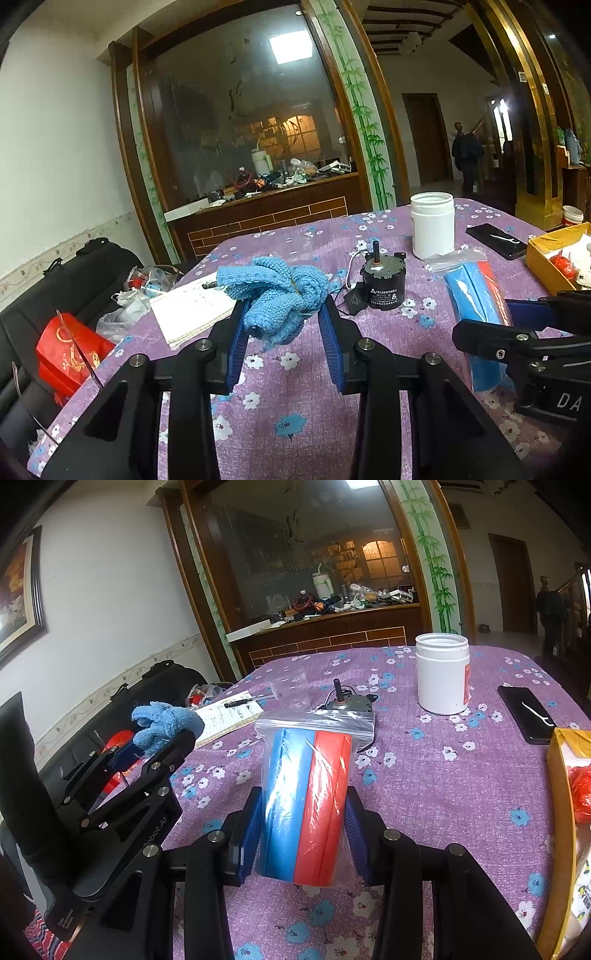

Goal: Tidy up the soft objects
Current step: 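Lift the blue cloth with left tool while right tool lifts the sponge bag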

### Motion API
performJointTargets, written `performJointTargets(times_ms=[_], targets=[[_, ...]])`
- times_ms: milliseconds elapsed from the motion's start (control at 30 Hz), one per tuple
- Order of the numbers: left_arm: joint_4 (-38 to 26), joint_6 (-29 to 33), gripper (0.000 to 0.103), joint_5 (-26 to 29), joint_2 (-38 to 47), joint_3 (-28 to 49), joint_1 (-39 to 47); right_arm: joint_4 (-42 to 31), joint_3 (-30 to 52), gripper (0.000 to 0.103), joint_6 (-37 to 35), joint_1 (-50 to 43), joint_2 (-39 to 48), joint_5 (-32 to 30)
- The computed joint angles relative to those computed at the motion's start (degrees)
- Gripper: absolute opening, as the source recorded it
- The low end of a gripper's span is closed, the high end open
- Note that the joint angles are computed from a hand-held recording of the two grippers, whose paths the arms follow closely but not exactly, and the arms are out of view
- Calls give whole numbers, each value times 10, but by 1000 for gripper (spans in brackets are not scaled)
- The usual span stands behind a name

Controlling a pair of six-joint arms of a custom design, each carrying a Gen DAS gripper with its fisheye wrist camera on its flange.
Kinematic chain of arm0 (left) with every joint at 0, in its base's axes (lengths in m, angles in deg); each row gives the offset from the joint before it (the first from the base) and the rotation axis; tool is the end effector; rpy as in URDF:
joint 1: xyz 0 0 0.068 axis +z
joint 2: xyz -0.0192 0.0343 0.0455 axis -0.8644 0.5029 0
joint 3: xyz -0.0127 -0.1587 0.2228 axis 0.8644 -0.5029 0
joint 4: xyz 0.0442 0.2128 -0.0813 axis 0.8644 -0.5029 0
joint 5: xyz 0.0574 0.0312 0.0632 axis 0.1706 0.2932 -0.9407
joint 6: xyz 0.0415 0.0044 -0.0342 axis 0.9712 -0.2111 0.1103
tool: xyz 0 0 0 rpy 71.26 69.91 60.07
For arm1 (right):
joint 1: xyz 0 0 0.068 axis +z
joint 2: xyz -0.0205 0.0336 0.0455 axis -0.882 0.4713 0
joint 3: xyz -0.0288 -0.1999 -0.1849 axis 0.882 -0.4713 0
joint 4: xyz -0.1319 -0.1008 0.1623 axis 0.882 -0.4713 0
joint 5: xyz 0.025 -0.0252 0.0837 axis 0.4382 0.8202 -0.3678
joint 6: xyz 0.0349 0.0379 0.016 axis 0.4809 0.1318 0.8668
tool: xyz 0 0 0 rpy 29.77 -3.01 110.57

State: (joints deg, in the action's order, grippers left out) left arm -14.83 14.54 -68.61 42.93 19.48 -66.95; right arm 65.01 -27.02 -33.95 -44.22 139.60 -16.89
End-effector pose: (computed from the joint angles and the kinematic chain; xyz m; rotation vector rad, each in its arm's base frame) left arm 0.3246 -0.0422 0.1831 0.3885 1.8525 0.0516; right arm 0.3066 0.0948 0.1945 0.0813 2.1615 0.2964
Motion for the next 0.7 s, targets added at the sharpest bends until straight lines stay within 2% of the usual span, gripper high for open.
performJointTargets(times_ms=[700], targets=[[39,0,35,-6,-2,-20,-5,14,-7,43,0,2,-7,6]])
